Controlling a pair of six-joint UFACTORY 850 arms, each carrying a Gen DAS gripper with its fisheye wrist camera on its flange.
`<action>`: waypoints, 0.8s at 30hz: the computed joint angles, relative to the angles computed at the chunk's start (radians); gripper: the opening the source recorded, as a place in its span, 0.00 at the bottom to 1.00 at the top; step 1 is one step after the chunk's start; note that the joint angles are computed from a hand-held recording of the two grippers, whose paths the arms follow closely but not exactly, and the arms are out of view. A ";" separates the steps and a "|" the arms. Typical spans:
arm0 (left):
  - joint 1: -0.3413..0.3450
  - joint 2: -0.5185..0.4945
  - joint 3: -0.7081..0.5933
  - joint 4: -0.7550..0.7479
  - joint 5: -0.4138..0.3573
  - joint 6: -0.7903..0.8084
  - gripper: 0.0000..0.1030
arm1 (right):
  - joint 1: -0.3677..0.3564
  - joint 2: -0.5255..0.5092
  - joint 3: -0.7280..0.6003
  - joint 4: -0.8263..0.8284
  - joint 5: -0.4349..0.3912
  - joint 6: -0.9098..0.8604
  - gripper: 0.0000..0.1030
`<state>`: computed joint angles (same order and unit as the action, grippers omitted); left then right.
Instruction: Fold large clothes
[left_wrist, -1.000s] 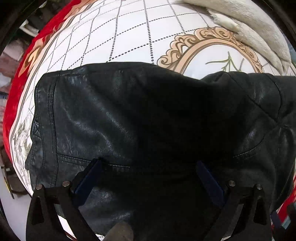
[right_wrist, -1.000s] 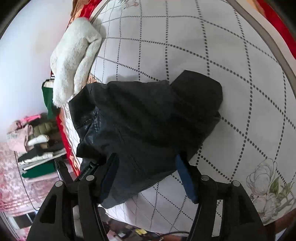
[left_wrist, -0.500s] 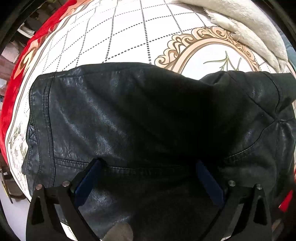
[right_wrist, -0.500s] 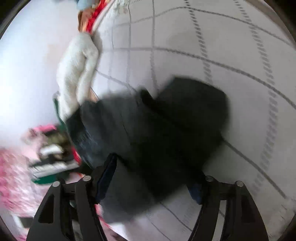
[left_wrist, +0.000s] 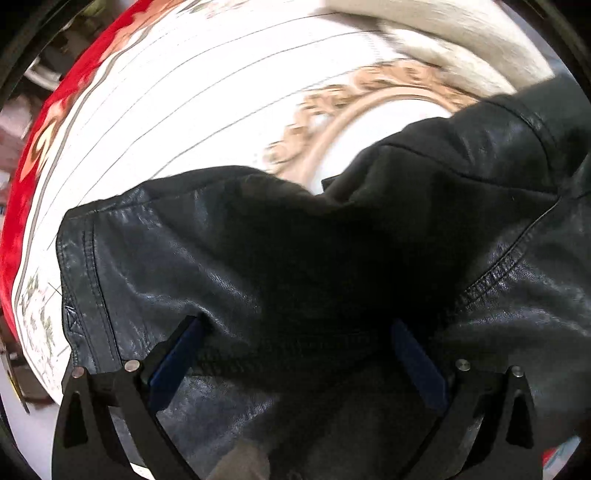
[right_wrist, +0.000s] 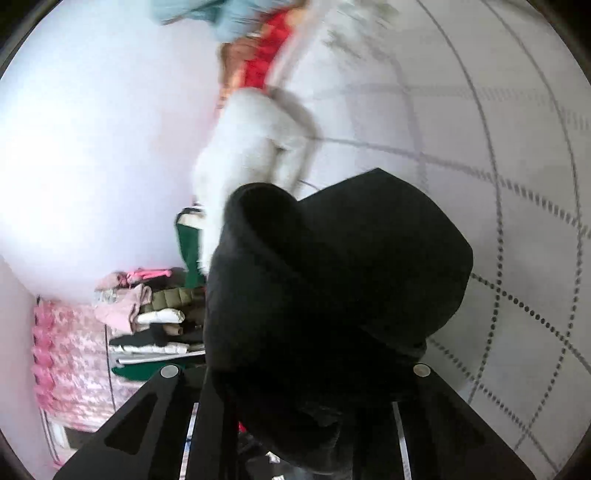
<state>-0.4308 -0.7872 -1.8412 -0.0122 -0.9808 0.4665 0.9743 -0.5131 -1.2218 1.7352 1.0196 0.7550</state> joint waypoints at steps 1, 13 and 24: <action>-0.006 0.003 0.005 -0.028 -0.006 0.020 1.00 | -0.001 0.020 -0.015 0.045 0.003 -0.097 0.18; 0.013 -0.004 0.018 -0.192 -0.057 0.119 1.00 | -0.074 0.045 -0.173 0.280 -0.076 -0.682 0.18; 0.187 -0.140 -0.385 -0.143 -0.232 0.048 1.00 | -0.140 -0.153 -0.591 0.531 -0.046 -1.352 0.18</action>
<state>-0.2437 -0.9271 -2.2260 -0.1555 -1.2124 0.5141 0.8340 -0.6658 -1.8128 2.2658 0.9732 -0.5966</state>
